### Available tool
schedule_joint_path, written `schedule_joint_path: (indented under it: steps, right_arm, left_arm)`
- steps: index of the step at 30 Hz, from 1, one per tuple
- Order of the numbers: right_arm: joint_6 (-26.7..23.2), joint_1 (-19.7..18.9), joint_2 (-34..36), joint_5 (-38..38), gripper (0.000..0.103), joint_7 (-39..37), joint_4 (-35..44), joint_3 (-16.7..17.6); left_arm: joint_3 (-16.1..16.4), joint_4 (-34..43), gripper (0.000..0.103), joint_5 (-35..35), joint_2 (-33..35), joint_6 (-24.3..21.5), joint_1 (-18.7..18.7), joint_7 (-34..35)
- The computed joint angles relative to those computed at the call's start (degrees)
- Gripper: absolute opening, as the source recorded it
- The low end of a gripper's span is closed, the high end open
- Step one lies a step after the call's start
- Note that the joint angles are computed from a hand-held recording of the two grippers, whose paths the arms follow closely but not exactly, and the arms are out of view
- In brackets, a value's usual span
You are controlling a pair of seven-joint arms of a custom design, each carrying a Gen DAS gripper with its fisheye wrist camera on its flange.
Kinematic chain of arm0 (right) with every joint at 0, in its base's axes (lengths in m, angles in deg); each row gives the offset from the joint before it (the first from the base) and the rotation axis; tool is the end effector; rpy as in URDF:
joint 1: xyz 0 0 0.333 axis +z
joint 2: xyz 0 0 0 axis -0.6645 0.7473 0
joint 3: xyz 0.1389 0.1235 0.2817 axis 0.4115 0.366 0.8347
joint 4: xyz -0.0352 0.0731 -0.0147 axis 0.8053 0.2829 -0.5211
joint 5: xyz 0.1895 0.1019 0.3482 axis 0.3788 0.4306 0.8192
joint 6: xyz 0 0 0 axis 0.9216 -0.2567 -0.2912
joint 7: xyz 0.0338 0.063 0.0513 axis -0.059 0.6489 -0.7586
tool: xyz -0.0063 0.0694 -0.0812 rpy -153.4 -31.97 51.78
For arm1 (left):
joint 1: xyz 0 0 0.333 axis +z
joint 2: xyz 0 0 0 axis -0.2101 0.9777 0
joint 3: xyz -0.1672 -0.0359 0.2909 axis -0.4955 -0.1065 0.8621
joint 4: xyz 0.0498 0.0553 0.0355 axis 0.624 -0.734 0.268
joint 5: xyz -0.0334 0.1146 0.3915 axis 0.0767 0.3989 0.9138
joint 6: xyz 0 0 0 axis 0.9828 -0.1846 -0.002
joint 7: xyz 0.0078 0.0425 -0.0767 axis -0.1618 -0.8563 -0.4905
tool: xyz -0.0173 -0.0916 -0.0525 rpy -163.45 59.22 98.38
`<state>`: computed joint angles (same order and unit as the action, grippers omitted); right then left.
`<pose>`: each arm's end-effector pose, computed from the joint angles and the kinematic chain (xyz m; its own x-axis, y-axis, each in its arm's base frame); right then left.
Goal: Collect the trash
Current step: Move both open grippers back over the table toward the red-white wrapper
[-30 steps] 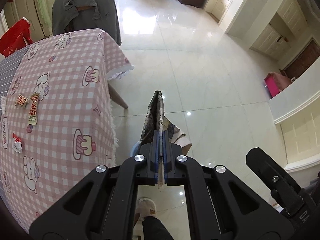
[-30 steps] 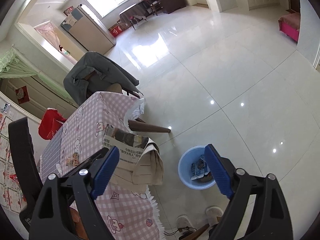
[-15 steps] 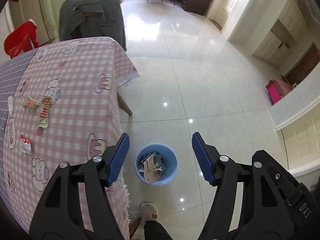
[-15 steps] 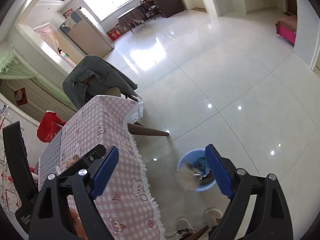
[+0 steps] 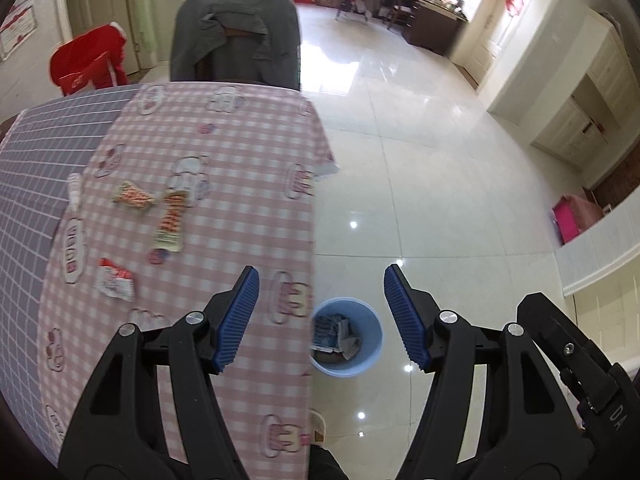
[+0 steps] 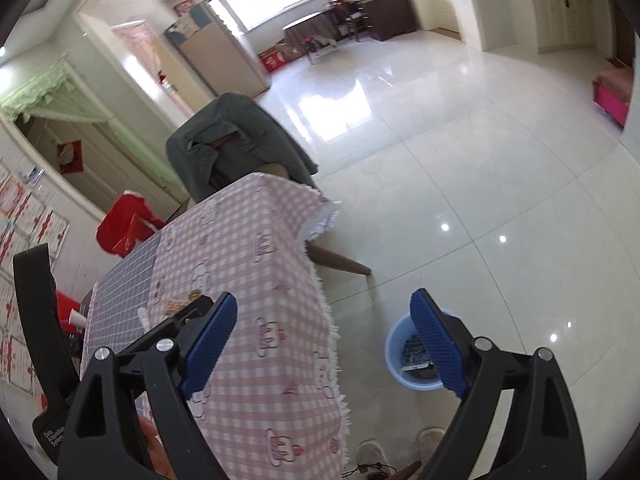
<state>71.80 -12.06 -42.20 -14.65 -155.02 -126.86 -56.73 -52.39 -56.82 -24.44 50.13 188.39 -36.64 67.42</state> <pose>0.3797 0.3704 0.4577 -0.5533 -0.7197 -0.4194 -0.5051 0.6902 -0.5182 0.5111 -0.4832 0.4492 -0.4202 -0.8941 0.1548 -0.8091 0.2919 -0.5101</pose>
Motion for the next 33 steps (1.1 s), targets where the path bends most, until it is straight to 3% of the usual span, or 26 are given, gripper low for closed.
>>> schedule_joint_path:
  steps: [10,21,33]
  right_arm:
    - [2.06,2.45,11.93,-1.63,0.087,-7.77,13.9,-1.46]
    - [3.78,7.82,25.92,2.66,0.087,-19.1,30.31,-4.72]
    - [2.05,11.99,33.15,9.37,0.089,-26.56,39.25,-7.05]
  left_arm:
    - [2.38,-6.5,0.065,-1.45,-5.9,1.07,4.73,-1.67]
    - [4.78,-12.34,0.065,-3.98,-9.61,1.98,10.09,-1.54]
    - [5.25,-15.21,0.066,-9.9,-10.09,2.26,14.46,3.08]
